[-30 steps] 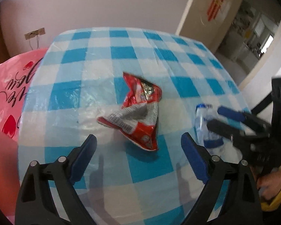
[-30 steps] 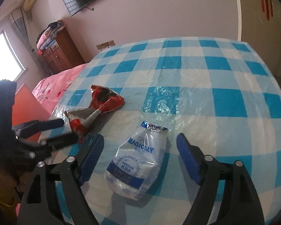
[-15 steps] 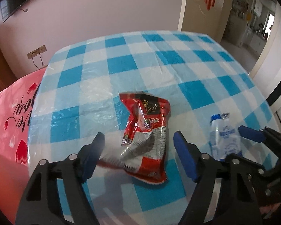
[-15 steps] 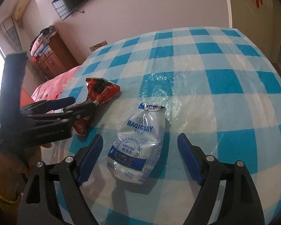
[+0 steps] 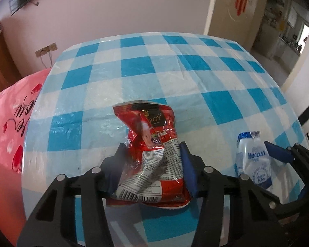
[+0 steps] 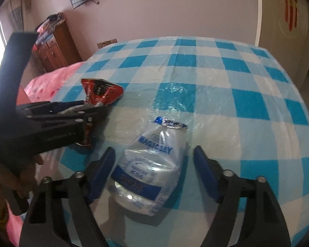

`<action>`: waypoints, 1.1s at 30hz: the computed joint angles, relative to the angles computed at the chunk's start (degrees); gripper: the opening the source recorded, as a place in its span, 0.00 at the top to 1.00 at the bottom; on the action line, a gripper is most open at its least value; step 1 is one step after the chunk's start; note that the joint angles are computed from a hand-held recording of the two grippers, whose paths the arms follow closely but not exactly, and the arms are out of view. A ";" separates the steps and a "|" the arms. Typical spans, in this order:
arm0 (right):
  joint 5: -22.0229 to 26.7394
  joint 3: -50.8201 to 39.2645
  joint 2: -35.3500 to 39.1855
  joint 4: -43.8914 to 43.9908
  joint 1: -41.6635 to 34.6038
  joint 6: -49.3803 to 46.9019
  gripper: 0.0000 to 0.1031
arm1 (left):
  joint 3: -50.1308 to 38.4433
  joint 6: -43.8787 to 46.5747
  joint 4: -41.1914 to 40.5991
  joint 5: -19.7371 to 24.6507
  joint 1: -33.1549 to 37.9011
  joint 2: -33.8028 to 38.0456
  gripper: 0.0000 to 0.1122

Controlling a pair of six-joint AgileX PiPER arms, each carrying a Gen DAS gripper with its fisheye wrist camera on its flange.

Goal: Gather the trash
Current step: 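Grasp the red snack wrapper with the left gripper and lift it, then grasp the white MAGICDAY milk bottle with the right gripper while the left holds the wrapper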

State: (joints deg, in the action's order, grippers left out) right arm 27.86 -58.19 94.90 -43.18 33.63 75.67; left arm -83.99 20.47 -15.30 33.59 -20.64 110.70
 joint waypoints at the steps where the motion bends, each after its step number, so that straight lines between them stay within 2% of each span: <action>1: 0.39 0.18 -0.07 -0.81 0.11 0.59 0.36 | 0.61 -0.55 0.07 -0.69 -0.06 -0.34 0.54; 10: -2.98 3.55 -2.16 -2.34 -1.18 -0.13 0.39 | 4.10 0.25 -5.91 -2.14 1.79 -2.36 0.57; 25: -5.29 7.85 -5.80 -4.52 -1.31 1.70 0.48 | 14.87 15.29 -25.64 -2.26 8.53 -9.38 0.58; 26: -5.28 8.08 -6.08 -5.02 -1.16 2.29 0.49 | 15.51 16.04 -26.39 -2.05 8.94 -10.03 0.58; 27: -4.73 8.39 -6.57 -7.09 -0.65 4.40 0.64 | 16.41 16.91 -27.33 -1.98 9.39 -10.95 0.58; 28: -4.33 8.37 -7.04 -7.08 -0.52 4.21 0.71 | 17.21 17.73 -28.17 -1.79 9.84 -11.80 0.58; 33: -4.14 8.12 -7.68 -2.01 -1.41 -0.10 0.69 | 20.79 21.51 -31.50 -1.06 11.78 -15.35 0.58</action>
State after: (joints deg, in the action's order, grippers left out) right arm 23.71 -50.07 87.23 -45.19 32.22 75.58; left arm -63.20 41.98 -46.81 32.53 -8.86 95.35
